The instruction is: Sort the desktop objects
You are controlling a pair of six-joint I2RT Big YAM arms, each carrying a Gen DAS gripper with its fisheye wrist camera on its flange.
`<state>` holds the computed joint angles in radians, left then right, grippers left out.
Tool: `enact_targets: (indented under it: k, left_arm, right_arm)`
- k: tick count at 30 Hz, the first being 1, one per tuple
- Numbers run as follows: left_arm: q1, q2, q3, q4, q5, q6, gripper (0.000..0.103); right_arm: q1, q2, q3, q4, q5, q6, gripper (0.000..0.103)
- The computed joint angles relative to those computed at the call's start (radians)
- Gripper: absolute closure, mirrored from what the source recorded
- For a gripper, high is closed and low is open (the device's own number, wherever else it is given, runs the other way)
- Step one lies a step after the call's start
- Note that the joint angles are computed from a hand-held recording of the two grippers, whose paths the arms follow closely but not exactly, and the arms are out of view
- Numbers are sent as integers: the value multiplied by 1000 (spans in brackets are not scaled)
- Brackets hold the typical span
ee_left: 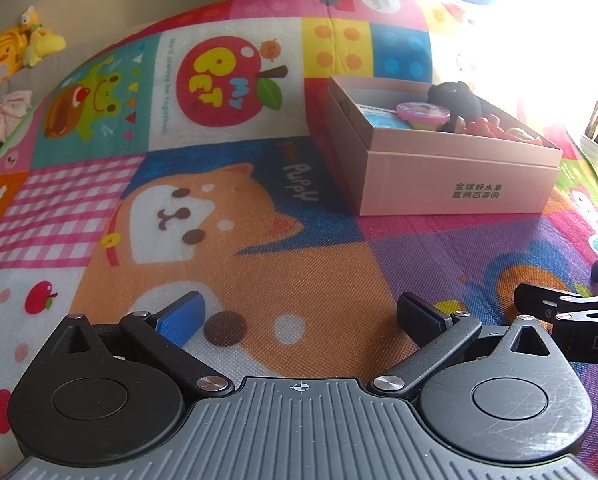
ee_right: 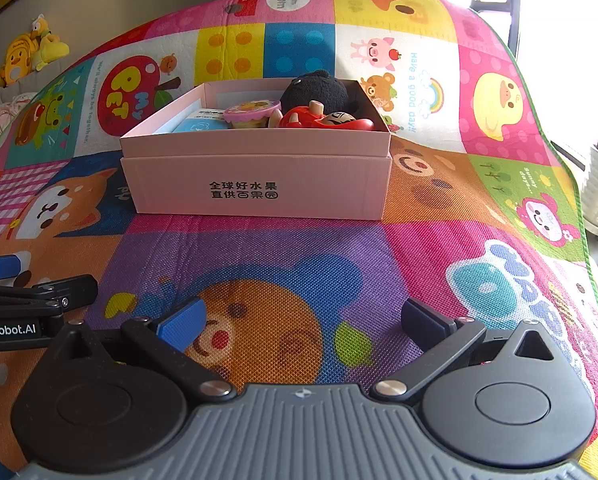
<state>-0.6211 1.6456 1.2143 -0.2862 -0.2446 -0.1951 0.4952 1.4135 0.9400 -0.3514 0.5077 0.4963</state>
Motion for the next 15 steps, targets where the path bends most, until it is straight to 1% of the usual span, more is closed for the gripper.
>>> enact_targets:
  k: [15]
  left_arm:
    - [3,1,1,1,3,2,0]
  right_arm:
    - [1,0,2,-2,1,0,0]
